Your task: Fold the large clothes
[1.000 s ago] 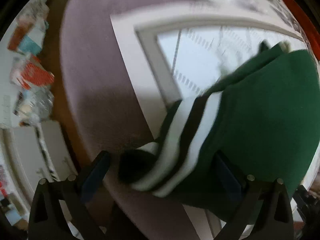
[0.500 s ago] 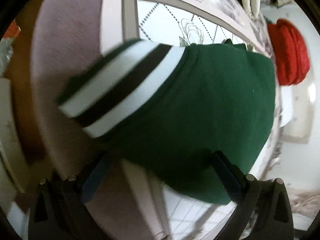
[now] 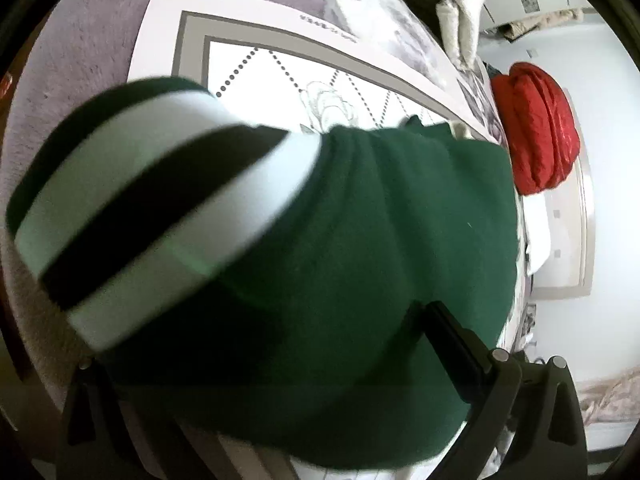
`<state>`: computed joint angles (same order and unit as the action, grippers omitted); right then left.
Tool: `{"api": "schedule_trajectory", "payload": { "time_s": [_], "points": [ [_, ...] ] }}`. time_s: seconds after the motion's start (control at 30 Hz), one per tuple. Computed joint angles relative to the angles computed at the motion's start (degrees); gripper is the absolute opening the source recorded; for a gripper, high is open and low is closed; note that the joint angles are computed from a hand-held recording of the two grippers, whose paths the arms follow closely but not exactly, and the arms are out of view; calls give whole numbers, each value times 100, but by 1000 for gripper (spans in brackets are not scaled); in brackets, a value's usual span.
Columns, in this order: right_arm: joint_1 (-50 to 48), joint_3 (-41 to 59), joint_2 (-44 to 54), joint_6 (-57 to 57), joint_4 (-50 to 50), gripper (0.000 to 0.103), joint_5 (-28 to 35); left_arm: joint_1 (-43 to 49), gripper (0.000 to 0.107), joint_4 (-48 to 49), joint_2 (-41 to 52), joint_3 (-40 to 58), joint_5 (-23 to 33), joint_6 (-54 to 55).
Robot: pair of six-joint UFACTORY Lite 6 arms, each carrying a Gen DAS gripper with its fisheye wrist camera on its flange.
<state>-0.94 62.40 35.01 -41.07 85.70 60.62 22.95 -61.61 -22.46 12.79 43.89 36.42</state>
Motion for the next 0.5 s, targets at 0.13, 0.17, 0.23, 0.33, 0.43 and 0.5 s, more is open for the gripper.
{"api": "schedule_trajectory", "payload": {
  "time_s": [0.13,0.17,0.23,0.33,0.43,0.5],
  "points": [
    [-157,-40,-18,399,-396,89,194,874,101,1791,-1247,534,1846,-1377],
    [-230,-112,-78,458,-499,89,221,1073,101,1944,-1348,788,2186,-1407],
    [-244,11,-87,618,-713,89,204,1126,101,2243,-1019,1508,2368,-1598],
    [-135,111,-195,974,-932,90,32,710,101,1979,-165,2235,1790,-1584],
    [51,282,-327,1514,-1305,92,-279,-648,101,2465,1134,2994,512,-1867],
    [114,315,-401,1757,-1550,93,-451,-1277,101,2988,2209,3589,-33,-1899]
  ]
}}
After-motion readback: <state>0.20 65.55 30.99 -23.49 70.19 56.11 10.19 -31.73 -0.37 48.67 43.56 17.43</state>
